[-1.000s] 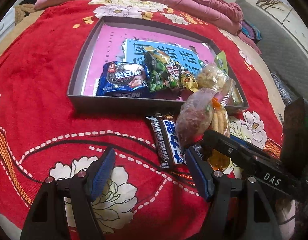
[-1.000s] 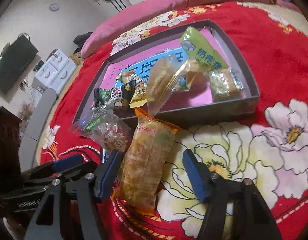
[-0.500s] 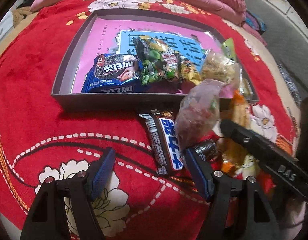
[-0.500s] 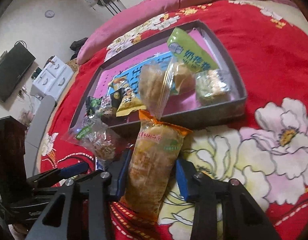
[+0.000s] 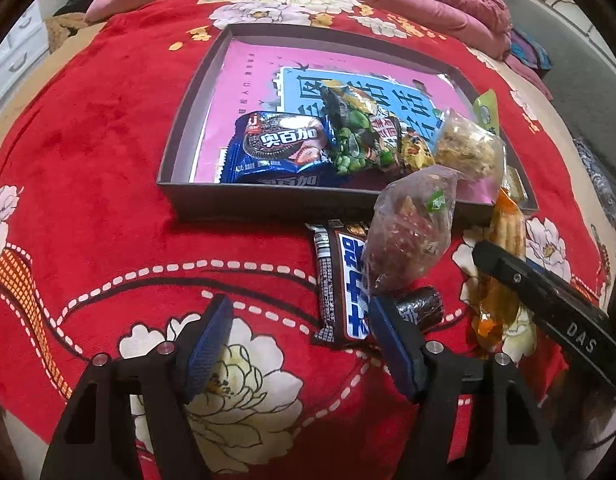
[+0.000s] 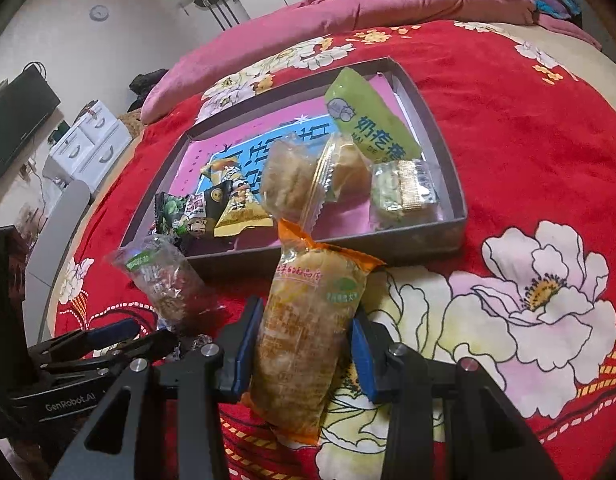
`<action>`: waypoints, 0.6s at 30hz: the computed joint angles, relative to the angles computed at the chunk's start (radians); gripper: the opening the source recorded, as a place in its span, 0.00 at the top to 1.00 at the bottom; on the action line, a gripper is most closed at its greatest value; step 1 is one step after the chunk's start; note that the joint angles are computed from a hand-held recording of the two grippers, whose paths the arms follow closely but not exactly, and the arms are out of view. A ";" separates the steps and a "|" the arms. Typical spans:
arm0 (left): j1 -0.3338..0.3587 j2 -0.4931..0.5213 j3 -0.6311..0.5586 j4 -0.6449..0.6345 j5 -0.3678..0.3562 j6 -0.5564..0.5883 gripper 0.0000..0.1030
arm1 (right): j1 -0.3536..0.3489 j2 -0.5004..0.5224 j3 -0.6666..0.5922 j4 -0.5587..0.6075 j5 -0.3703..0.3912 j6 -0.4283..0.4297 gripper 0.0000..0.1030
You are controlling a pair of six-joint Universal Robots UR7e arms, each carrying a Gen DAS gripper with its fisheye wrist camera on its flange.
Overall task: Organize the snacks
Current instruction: 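Grasp the dark chocolate bar with the left tool while the right tool grasps the orange-labelled bread pack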
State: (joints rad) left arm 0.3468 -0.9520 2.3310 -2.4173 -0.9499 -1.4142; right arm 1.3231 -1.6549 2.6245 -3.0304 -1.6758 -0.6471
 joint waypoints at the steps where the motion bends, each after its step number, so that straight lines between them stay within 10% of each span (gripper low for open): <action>1: 0.000 -0.003 0.004 -0.010 -0.008 0.008 0.32 | -0.004 -0.005 -0.001 0.009 0.006 -0.001 0.60; 18: 0.012 0.004 -0.021 0.070 -0.012 -0.044 0.31 | -0.022 -0.024 -0.002 0.036 0.028 0.009 0.60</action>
State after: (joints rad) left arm 0.3584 -0.9476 2.3099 -2.3470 -0.9617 -1.4584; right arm 1.3016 -1.6792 2.6225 -2.9947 -1.6478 -0.6386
